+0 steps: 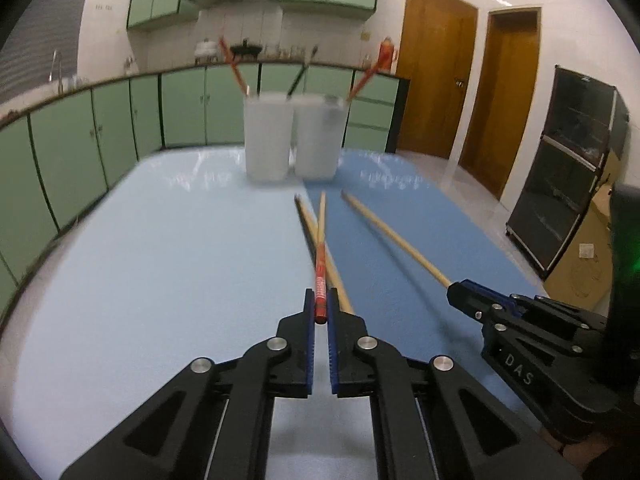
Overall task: Organize utensils
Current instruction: 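Lift both chopsticks and drop them into the white holder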
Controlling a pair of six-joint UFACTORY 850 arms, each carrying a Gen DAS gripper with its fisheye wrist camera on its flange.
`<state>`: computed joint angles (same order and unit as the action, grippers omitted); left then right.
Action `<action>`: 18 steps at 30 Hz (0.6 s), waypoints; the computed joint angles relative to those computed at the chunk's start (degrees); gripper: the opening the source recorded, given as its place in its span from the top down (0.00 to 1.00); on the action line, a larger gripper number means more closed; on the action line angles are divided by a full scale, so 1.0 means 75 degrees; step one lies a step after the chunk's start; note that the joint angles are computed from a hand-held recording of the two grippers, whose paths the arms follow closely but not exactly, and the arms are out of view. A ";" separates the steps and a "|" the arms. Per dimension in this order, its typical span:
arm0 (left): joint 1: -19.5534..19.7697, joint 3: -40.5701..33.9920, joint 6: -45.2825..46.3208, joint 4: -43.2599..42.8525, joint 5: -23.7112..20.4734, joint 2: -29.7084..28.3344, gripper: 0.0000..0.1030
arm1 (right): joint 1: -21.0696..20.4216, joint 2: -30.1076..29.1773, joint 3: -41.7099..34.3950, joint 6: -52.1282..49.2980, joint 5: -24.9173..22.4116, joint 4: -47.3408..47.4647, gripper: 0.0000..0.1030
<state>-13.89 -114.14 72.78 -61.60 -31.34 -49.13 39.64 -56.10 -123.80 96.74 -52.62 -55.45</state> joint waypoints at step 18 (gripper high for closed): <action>0.0273 -0.1614 -0.0145 -0.0715 -0.0206 -0.0166 0.95 | -0.0107 0.0637 -0.0340 -0.0095 0.0107 -0.1079 0.94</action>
<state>-11.85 -126.25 71.70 -66.96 -32.89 -50.37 38.84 -51.32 -126.35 96.03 -51.82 -63.54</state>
